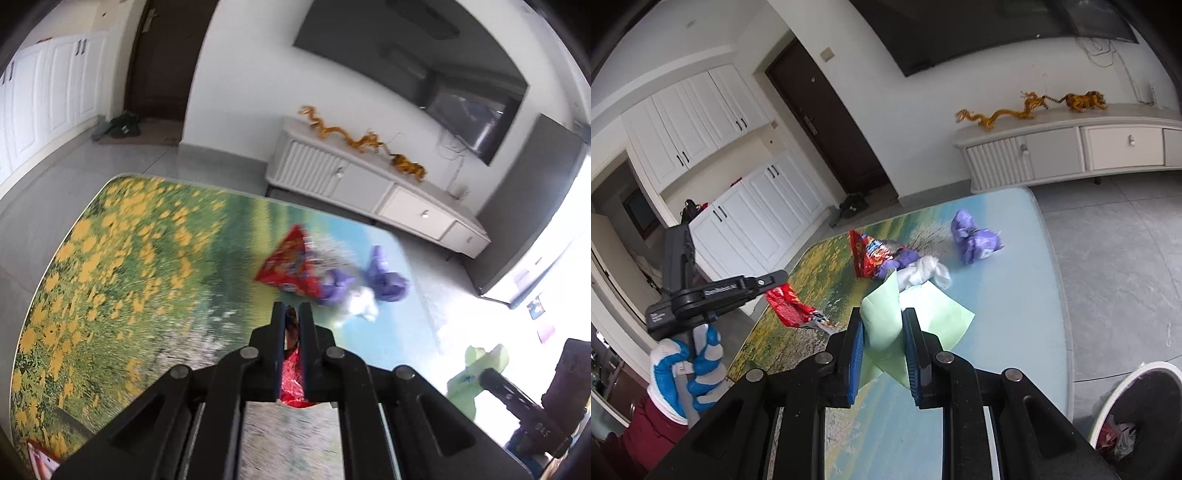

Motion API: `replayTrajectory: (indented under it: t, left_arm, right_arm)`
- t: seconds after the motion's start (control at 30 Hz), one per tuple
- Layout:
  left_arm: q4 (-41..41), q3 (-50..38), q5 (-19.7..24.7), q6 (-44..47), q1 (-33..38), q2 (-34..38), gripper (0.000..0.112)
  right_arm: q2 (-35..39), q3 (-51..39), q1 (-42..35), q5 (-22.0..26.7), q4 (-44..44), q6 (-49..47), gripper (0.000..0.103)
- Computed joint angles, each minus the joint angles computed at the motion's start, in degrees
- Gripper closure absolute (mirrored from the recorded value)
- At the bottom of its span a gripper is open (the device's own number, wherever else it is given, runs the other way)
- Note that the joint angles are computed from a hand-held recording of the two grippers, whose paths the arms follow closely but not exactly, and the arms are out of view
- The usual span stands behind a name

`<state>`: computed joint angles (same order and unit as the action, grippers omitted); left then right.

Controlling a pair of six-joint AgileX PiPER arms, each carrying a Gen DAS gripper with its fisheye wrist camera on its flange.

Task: Collect trash
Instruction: 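Carry both held items over the bin and open both tools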

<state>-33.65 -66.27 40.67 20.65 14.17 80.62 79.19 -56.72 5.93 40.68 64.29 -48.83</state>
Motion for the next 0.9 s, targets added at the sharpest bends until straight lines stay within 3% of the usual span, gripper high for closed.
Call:
replayTrajectory:
  t: [0.2,0.4,0.5,0.63,0.8,0.9]
  left_arm:
    - [5.15,-2.24,0.78,-7.09,-10.89,-4.51,0.106]
    - [15.12,-7.47,-1.23,-19.24,-27.94,-1.12,0.106]
    - [20.63,-12.05,-1.58,-25.53,-37.08,3.83,0.106]
    - [26.43,-21.41,-0.33,-31.78,-47.36,13.95,0.106]
    - [31.05,-35.02,3.78,-35.89,-54.99,27.59,0.106]
    - [30.93,-46.28,8.48,-36.16,-57.49,37.51,0.105]
  right_arm:
    - [-7.55,5.13,-10.70,4.12,0.24,-1.92,0.084]
    - [-12.78,8.86,-32.39,13.27,-1.31,-6.26,0.084]
    - [-12.22,9.89,-41.95,16.16,-2.54,-9.09,0.084]
    - [-7.32,10.43,-51.50,15.47,-4.66,-12.81,0.083]
    - [1.02,10.23,-55.86,12.24,-5.08,-16.25,0.083]
    - [6.25,9.80,-55.69,9.25,-4.70,-17.48,0.081]
